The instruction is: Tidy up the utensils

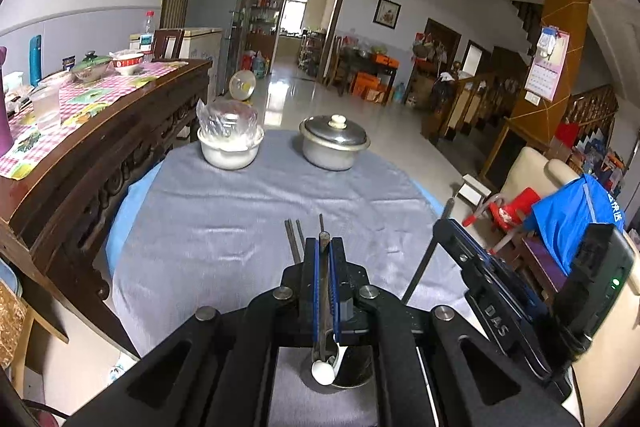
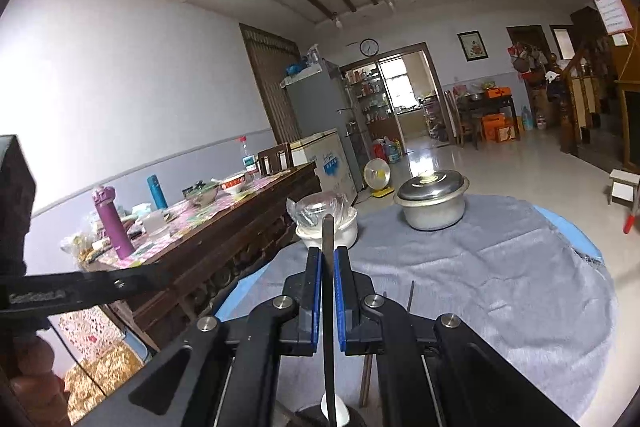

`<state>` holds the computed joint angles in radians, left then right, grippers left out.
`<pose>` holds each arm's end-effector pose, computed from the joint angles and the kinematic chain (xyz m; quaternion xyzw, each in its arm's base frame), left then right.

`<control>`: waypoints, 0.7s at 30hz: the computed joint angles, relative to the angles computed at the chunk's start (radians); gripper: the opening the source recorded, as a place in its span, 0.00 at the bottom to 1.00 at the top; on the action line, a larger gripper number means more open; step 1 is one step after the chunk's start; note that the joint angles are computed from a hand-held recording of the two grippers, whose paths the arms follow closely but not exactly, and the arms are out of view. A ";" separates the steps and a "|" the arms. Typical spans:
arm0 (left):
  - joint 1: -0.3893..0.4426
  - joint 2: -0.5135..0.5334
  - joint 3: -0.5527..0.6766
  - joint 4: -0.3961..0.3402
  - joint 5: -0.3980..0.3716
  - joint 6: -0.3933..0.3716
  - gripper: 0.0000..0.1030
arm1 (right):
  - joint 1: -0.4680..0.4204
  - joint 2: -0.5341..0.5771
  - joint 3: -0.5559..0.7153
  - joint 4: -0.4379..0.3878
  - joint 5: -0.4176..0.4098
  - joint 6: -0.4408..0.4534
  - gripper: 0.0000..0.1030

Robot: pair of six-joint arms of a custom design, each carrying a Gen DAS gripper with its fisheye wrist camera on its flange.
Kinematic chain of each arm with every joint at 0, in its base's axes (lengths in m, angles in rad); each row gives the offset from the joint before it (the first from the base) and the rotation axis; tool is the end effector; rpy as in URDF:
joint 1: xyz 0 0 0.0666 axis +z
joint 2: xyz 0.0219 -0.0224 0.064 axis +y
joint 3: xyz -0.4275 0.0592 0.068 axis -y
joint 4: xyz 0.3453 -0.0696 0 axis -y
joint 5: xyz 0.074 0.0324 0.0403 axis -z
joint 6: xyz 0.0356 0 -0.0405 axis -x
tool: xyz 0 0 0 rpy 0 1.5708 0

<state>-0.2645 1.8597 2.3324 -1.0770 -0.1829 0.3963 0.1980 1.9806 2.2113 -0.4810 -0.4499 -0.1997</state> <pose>0.5864 -0.1525 0.6161 -0.1004 0.8771 -0.0736 0.4639 0.6769 0.1512 0.5481 -0.1362 0.7701 0.2908 0.5513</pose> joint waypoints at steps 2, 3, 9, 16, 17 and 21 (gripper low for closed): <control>0.002 0.004 0.008 -0.011 0.017 -0.004 0.05 | -0.001 -0.009 -0.013 -0.001 -0.012 0.010 0.07; 0.003 0.003 0.009 -0.016 0.020 -0.006 0.05 | -0.002 -0.012 -0.014 -0.006 -0.022 0.011 0.07; 0.003 -0.011 0.022 -0.022 0.011 -0.037 0.05 | -0.022 -0.037 -0.007 -0.023 -0.069 0.000 0.19; 0.015 -0.075 -0.028 0.044 -0.056 -0.062 0.49 | -0.070 -0.116 -0.062 0.123 -0.049 -0.046 0.60; 0.016 -0.084 -0.044 0.058 -0.077 -0.070 0.49 | -0.078 -0.127 -0.078 0.148 -0.033 -0.053 0.60; 0.034 -0.126 -0.134 0.076 -0.175 -0.090 0.50 | -0.101 -0.129 -0.083 0.117 0.022 -0.044 0.60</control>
